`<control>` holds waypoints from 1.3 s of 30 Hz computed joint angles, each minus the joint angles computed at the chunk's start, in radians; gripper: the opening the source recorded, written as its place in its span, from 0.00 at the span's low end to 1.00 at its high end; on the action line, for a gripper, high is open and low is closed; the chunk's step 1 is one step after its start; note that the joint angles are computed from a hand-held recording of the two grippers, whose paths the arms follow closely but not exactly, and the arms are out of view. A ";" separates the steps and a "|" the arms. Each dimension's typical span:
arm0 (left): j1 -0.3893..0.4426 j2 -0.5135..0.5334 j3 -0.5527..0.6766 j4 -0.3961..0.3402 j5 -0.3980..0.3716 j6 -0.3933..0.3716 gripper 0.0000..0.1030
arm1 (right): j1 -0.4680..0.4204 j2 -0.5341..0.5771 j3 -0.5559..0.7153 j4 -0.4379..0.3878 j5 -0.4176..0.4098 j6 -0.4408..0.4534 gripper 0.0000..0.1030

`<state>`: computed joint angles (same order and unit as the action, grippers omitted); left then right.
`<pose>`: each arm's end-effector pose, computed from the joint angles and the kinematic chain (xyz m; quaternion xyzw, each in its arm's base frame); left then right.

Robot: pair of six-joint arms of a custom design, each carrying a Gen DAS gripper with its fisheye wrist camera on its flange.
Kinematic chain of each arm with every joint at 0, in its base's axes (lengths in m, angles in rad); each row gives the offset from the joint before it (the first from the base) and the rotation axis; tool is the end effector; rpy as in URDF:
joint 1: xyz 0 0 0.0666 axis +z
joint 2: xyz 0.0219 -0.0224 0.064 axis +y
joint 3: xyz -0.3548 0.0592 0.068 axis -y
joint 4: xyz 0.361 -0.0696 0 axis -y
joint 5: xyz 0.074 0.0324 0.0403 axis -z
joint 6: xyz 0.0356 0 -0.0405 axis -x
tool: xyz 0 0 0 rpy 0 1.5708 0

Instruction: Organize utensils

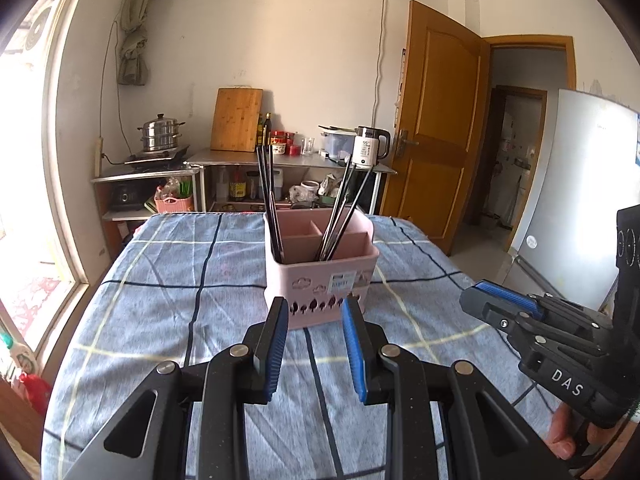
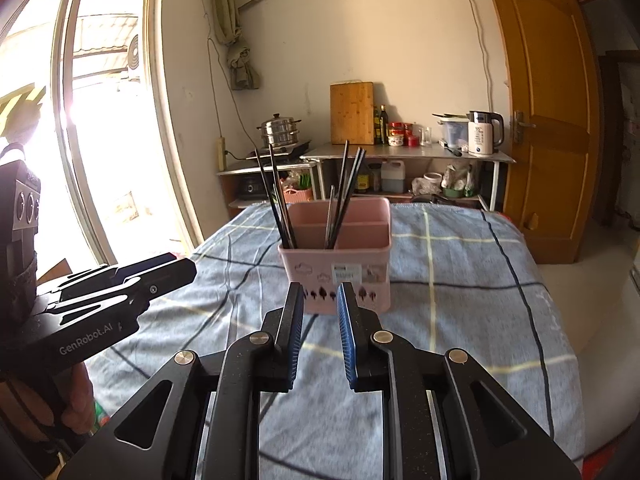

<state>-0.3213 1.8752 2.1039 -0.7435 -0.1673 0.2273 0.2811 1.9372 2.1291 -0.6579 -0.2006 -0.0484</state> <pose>0.6086 -0.1967 0.4767 -0.0016 0.8618 -0.0665 0.5028 0.6361 0.1906 0.4572 -0.1505 0.8352 0.1697 0.5010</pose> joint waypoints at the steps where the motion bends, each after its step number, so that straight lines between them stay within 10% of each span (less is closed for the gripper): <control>1: -0.005 -0.011 -0.021 0.008 -0.009 0.000 0.27 | 0.001 -0.015 -0.029 0.009 0.000 -0.003 0.18; 16: -0.049 -0.145 -0.272 0.144 -0.080 0.033 0.27 | 0.025 -0.154 -0.302 0.118 0.038 0.034 0.22; 39: -0.051 -0.155 -0.309 0.161 -0.078 0.037 0.27 | 0.028 -0.169 -0.335 0.135 0.072 0.023 0.22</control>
